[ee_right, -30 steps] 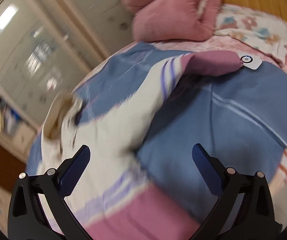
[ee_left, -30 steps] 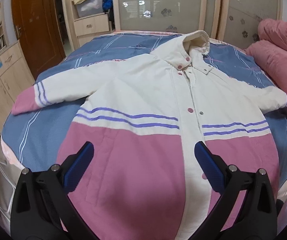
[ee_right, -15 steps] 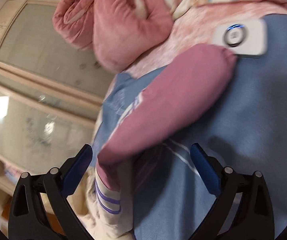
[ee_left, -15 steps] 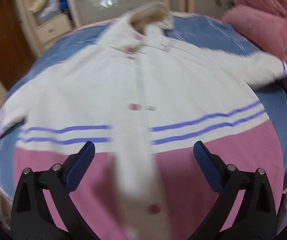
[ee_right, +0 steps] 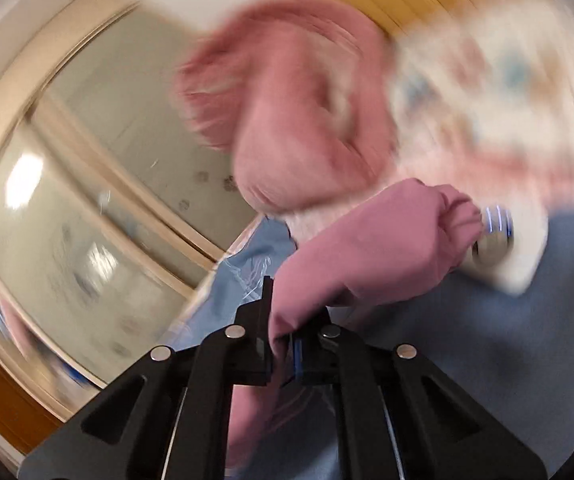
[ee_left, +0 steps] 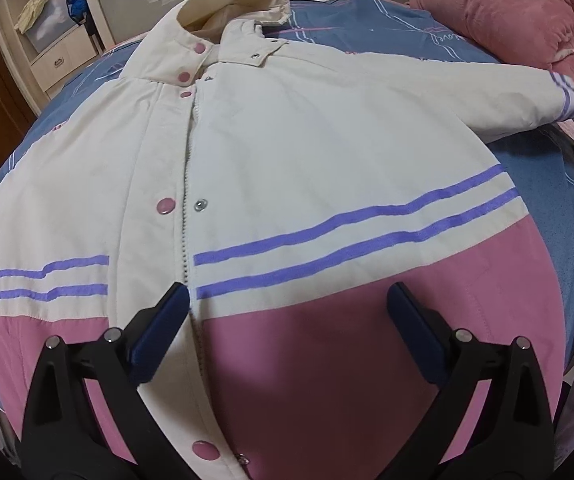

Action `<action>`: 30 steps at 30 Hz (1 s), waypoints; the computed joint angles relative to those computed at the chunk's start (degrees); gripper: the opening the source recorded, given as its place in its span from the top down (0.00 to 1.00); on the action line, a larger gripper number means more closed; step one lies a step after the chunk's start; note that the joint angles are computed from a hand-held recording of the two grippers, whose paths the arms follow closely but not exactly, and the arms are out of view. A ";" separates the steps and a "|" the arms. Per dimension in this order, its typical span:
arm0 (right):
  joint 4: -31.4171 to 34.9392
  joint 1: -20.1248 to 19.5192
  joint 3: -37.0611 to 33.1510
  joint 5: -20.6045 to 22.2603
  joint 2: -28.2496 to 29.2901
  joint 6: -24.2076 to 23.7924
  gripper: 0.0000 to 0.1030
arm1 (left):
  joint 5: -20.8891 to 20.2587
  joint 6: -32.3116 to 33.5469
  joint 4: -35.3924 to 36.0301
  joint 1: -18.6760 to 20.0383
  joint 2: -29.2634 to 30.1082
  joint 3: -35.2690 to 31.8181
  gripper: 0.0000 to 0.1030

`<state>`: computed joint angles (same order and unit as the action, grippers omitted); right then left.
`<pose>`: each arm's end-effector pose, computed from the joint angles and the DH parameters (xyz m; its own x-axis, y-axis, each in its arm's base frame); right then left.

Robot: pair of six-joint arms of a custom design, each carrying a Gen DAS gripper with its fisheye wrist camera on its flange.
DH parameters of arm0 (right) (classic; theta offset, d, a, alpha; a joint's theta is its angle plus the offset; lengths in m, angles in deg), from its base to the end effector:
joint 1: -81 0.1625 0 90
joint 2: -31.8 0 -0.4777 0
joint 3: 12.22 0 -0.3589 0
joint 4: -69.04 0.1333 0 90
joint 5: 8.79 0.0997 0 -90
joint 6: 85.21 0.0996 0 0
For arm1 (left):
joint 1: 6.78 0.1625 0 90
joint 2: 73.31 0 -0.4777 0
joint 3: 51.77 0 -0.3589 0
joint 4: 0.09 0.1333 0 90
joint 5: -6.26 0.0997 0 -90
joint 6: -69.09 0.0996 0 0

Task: Fold large clothes
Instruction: 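Grasp the pink sleeve cuff with the right tool and fold it across the jacket front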

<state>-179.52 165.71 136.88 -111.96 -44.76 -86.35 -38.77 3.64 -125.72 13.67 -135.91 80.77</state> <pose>0.0804 -0.3312 0.3775 -0.9485 0.3147 0.0357 -0.0125 0.0754 -0.9971 -0.2901 -0.3256 0.1351 -0.6516 0.0707 -0.7553 0.4362 0.8495 -0.2968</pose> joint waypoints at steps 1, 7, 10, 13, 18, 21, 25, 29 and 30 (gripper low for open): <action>2.25 0.25 -0.56 -2.92 0.29 0.35 0.43 | -0.11 -0.19 0.21 0.03 -0.13 -0.01 0.02; 18.43 -17.54 1.87 12.05 -7.74 25.95 0.11 | 0.35 -2.16 2.27 -0.14 -1.65 0.01 0.02; 15.41 -14.82 1.61 8.46 -6.97 21.31 0.66 | 0.42 -2.48 2.20 0.18 -2.04 0.02 0.02; 4.11 -14.54 4.82 17.15 -5.46 16.43 0.90 | 0.48 -3.08 2.34 0.26 -2.10 0.02 0.02; 20.67 -6.76 4.27 42.77 -9.58 -4.35 0.91 | 1.83 -8.10 5.58 -0.01 -4.08 0.77 0.02; 38.67 6.26 0.37 45.89 -1.41 -19.56 0.87 | 2.10 -13.30 9.44 0.32 -6.86 1.20 0.02; 51.58 19.00 -5.24 29.52 2.20 -26.23 0.54 | 2.09 -19.21 14.67 0.37 -11.90 1.77 0.02; 42.23 15.19 -3.29 35.95 3.18 -20.71 0.09 | 3.48 -23.34 17.65 -0.12 -15.79 2.22 0.02; 42.57 12.66 -2.88 39.97 2.33 -17.98 0.09 | 3.54 -23.53 17.21 -0.21 -16.31 2.50 0.02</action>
